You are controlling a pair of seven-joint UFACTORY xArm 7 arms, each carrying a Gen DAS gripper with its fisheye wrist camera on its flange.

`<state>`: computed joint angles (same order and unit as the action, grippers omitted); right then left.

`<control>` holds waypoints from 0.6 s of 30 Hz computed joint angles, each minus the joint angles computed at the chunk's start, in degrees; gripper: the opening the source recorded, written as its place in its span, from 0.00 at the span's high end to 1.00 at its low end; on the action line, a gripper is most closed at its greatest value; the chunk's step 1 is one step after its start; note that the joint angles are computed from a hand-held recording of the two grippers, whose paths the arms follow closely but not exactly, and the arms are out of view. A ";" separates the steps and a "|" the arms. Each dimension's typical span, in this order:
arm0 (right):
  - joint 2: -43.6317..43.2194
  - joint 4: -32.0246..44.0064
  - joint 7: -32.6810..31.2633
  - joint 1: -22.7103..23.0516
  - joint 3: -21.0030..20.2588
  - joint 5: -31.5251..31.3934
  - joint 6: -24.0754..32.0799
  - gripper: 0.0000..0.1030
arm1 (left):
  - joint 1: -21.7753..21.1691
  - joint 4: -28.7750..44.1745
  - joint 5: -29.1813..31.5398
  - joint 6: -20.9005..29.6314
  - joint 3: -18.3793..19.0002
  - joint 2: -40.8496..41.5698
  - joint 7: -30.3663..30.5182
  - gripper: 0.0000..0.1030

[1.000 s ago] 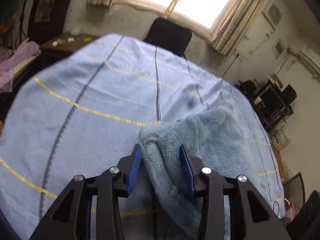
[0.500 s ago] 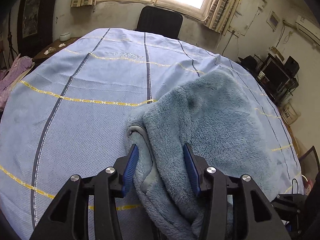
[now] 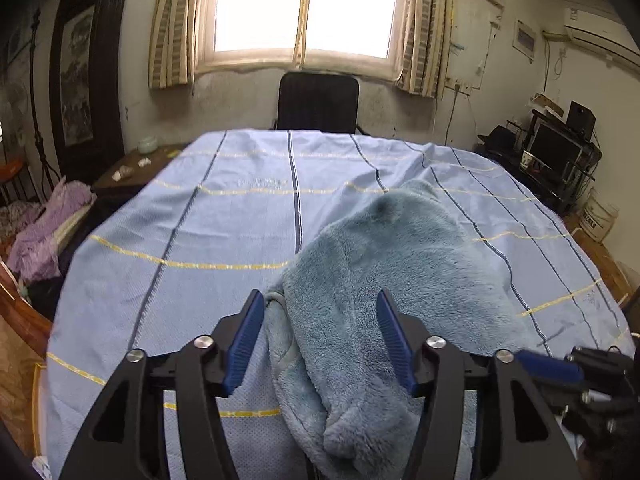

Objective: Fold large clothes

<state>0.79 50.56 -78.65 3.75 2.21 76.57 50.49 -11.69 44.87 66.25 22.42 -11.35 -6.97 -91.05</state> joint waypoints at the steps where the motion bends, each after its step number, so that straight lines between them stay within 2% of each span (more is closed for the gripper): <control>1: 0.32 0.31 0.27 -0.26 -0.25 0.37 -0.03 0.77 | -0.20 0.07 0.36 0.80 -0.35 -0.30 -0.17 0.40; 7: 1.87 1.21 0.58 -1.64 -0.67 2.84 -1.06 0.77 | -1.12 1.25 0.05 2.96 -0.82 0.94 1.15 0.40; 12: 4.60 2.96 2.68 -2.24 -0.08 1.05 -2.04 0.78 | -3.97 4.42 -2.67 7.22 -0.52 5.93 6.56 0.40; 16: 6.22 4.70 4.66 -3.25 0.21 -0.35 -0.56 0.79 | -7.92 6.55 1.88 14.71 -0.35 8.24 5.71 0.39; 18: 7.28 5.53 5.32 -3.48 0.67 -0.30 -0.31 0.81 | -8.93 6.55 2.56 15.55 0.15 8.19 5.03 0.39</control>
<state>8.07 56.09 -73.33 0.27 2.88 76.26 50.18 -20.62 51.42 68.82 37.97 -11.20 1.22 -86.02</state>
